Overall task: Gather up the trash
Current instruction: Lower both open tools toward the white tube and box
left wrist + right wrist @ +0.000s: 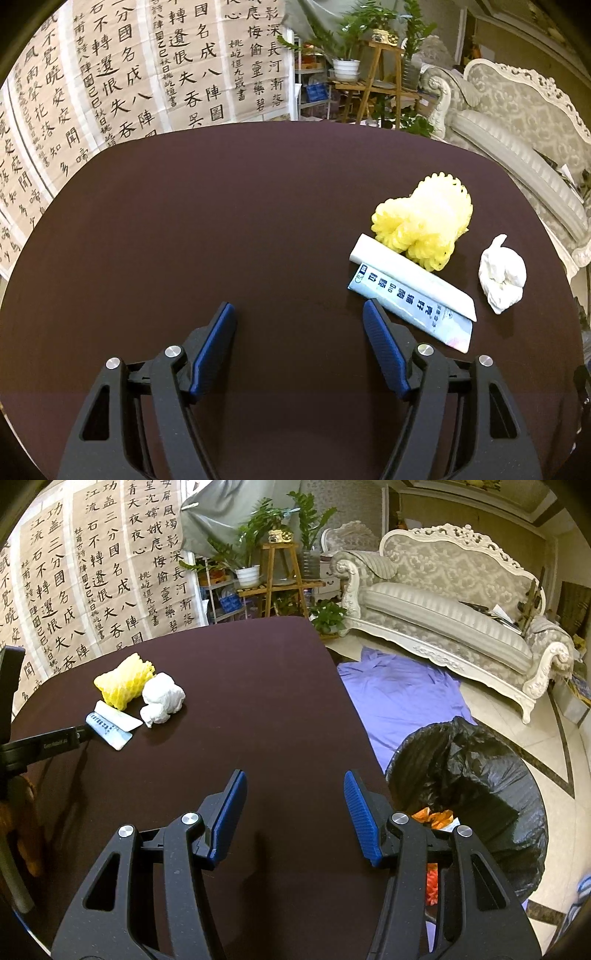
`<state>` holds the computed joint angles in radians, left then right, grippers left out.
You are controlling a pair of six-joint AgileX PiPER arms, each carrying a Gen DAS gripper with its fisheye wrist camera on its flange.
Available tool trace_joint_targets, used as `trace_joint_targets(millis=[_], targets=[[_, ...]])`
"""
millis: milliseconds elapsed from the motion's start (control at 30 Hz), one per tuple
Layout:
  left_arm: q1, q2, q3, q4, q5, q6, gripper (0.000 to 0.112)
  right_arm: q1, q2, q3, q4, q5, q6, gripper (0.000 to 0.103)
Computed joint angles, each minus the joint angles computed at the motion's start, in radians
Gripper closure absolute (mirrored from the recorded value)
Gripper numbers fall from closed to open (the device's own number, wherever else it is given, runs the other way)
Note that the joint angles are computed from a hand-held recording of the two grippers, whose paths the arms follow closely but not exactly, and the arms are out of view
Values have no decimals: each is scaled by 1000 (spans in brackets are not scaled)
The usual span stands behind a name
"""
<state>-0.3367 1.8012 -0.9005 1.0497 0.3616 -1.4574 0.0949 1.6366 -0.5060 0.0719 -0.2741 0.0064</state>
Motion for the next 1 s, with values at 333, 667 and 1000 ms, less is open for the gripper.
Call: trace_joint_targets(millis=[333,667,1000], targets=[[-64,-17,-12,-40,2,-7,42,-18,3,10,-127,-18,116,50],[-105,129,-203,-80,109,44,41,-14,13,4,-153,-17,150,49],[-66,56,-80,-50,12,48,39,-8,14,-2,-133,-3,130,49]])
